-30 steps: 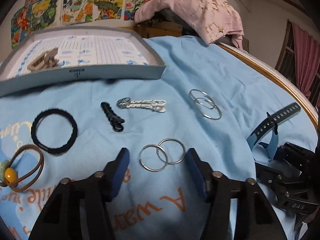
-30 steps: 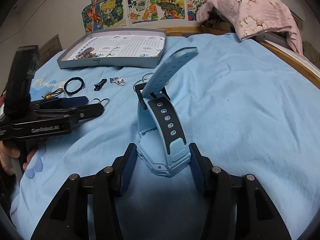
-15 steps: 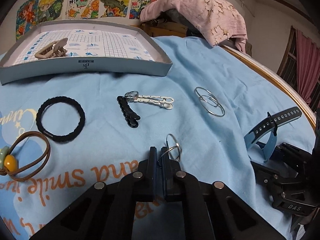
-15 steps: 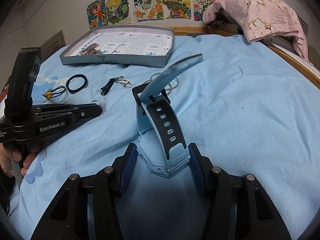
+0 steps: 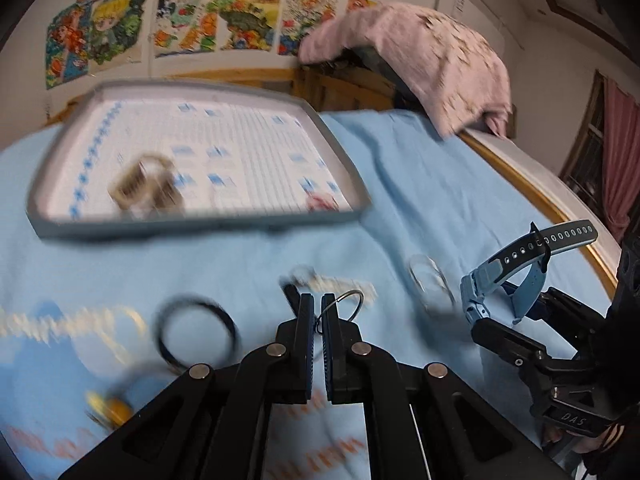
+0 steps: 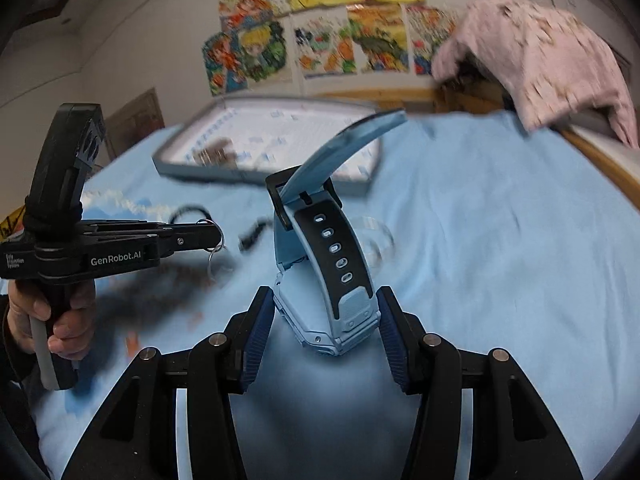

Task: Organize jewelry
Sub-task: 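Grasp the silver double rings with the left tool while the right tool holds the watch, then lower the rings into the tray with the left tool while the right tool places the watch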

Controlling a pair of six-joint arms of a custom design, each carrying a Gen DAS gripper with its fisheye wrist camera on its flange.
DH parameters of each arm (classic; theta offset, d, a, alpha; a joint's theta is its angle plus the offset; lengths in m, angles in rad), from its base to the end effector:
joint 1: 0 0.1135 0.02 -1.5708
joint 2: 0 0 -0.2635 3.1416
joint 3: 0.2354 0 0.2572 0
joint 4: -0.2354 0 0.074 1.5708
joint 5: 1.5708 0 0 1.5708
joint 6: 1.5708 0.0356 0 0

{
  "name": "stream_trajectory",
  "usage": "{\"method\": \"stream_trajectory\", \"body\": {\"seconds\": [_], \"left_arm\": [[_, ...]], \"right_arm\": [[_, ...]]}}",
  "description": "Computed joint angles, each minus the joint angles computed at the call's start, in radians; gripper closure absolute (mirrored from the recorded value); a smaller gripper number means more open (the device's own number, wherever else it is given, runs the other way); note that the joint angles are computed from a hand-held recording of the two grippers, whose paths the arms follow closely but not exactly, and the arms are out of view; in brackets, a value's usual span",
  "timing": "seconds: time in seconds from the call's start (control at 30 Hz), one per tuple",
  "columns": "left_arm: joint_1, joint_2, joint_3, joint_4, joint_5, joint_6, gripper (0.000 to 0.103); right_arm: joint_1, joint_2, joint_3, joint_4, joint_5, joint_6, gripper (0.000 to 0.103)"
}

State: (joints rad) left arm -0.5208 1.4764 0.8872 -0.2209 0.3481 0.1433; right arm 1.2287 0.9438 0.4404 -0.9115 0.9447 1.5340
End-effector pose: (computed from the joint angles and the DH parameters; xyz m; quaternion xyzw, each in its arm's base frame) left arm 0.2633 -0.1650 0.2089 0.3589 0.8436 -0.2265 0.3290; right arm 0.0702 0.1110 0.1651 0.1700 0.8721 -0.0173 0.4585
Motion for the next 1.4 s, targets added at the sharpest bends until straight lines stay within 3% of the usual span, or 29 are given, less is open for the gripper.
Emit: {"method": "stream_trajectory", "body": {"seconds": [0.07,0.17,0.3,0.37,0.6,0.77,0.87,0.97,1.03,1.17,1.23,1.33,1.4], "left_arm": [[0.014,0.053,0.11,-0.041,-0.022,-0.002,0.099],[0.037,0.141,0.243,-0.051,-0.034,-0.04,0.099],[0.064,0.3,0.439,-0.071,-0.038,-0.098,0.099],[0.063,0.363,0.503,-0.079,-0.052,-0.103,0.099],[0.031,0.531,0.635,-0.095,-0.105,-0.102,0.099],[0.03,0.516,0.592,-0.043,-0.085,-0.126,0.098],[0.047,0.512,0.586,-0.037,-0.046,-0.158,0.092],[0.058,0.492,0.56,-0.018,-0.043,-0.18,0.067],[0.064,0.465,0.52,0.016,-0.041,-0.195,0.036],[0.065,0.385,0.408,0.106,-0.059,-0.211,0.025],[0.062,0.329,0.344,0.142,-0.069,-0.223,0.013],[0.06,0.203,0.182,0.278,-0.076,-0.247,0.0],[0.056,0.101,0.061,0.363,-0.089,-0.251,0.0]], "right_arm": [[-0.136,-0.092,-0.014,0.132,-0.022,-0.261,0.056],[-0.43,-0.144,-0.019,0.403,-0.153,-0.712,0.056],[-0.715,-0.021,0.032,0.647,-0.356,-1.006,0.056],[-0.802,0.083,0.077,0.737,-0.422,-1.072,0.056],[-0.988,0.401,0.19,0.926,-0.593,-1.123,0.056],[-1.022,0.501,0.207,0.955,-0.661,-1.112,0.056],[-1.015,0.523,0.211,0.945,-0.668,-1.103,0.056],[-1.02,0.499,0.195,0.953,-0.66,-1.095,0.053],[-1.031,0.466,0.185,0.945,-0.662,-1.095,0.048],[-1.016,0.363,0.135,0.907,-0.632,-1.082,0.041],[-1.012,0.291,0.101,0.894,-0.617,-1.078,0.04],[-0.964,0.137,0.038,0.848,-0.546,-1.047,0.027],[-0.915,0.025,0.002,0.801,-0.489,-1.021,0.022]]}}
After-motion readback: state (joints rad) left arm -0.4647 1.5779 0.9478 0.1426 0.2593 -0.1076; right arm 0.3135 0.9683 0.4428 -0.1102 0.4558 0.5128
